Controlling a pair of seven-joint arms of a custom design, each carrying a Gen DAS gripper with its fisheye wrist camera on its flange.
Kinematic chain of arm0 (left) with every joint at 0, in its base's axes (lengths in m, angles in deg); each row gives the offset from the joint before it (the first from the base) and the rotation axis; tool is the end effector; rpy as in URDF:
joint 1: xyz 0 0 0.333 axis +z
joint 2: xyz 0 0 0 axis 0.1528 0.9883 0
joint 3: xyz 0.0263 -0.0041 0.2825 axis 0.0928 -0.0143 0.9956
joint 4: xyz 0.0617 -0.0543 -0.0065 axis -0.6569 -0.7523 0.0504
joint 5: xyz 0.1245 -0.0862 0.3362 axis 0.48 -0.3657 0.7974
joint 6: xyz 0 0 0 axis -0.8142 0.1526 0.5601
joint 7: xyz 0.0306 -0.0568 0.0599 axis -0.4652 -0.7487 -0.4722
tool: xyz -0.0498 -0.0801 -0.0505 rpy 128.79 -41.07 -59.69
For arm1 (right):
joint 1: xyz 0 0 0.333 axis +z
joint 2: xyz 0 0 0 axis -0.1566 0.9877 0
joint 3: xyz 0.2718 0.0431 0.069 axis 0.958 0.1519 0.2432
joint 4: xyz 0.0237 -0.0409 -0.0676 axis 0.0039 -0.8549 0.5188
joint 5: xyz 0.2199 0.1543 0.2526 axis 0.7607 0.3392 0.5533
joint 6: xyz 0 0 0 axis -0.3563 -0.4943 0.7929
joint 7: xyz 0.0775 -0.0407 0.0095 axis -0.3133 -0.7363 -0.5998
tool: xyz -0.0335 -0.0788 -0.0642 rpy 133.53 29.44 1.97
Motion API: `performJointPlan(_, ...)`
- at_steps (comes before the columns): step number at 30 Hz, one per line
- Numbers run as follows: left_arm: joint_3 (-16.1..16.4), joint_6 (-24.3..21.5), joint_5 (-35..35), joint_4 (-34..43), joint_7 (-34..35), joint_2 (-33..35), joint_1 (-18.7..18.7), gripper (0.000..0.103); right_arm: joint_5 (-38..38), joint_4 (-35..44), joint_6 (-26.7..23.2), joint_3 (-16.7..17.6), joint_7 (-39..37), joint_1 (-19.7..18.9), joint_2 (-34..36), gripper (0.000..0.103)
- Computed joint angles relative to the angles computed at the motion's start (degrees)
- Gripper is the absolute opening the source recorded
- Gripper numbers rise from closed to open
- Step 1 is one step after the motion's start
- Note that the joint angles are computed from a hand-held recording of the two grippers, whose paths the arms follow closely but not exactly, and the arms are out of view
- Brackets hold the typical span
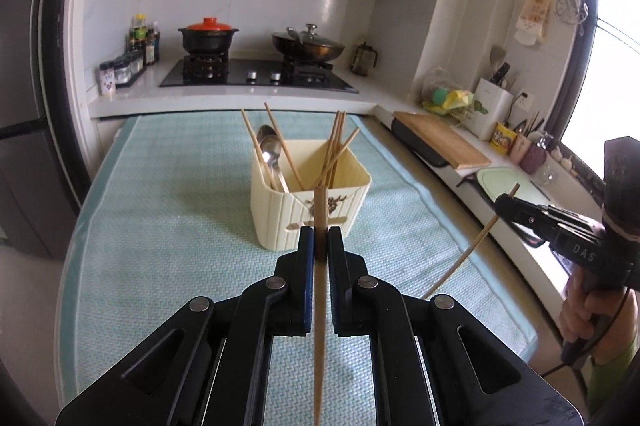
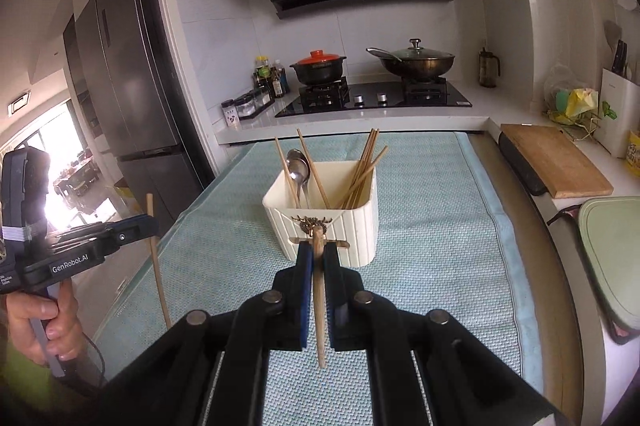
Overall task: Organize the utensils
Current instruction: 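Lift both held chopsticks and carry them toward the cream caddy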
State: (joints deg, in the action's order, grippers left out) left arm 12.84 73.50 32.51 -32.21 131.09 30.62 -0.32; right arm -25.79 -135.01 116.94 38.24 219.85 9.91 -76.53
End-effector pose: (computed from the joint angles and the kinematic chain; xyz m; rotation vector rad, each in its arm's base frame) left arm 0.6829 -0.2726 0.5267 -1.0918 2.3856 -1.3904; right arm 0.5138 0.2637 0.5335 -1.3631 1.7954 -0.8171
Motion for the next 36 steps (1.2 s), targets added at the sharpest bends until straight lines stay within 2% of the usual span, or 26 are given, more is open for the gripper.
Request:
performJointPlan(13,0.5,6.6,1.4,-6.1,0.5,-3.4,-1.3,0.005,-1.7,0.5,-2.9,1.5,0.1,0.7,-1.8,0.006)
performJointPlan(24,0.5,8.2,2.8,-6.6,0.3,-3.6,-1.3,0.005,-1.7,0.2,-2.7,1.6,0.1,0.7,-1.9,0.006)
performJointPlan(30,0.5,4.1,2.6,-2.0,-1.2,-1.1,-0.8,0.005,-0.4,0.5,-2.4,1.4,-0.8,0.8,-1.4,0.006)
performJointPlan(36,0.7,-4.0,3.1,11.4,-5.2,6.1,-1.1,0.005,0.2,0.7,-1.4,0.9,-1.1,0.3,-1.3,0.006)
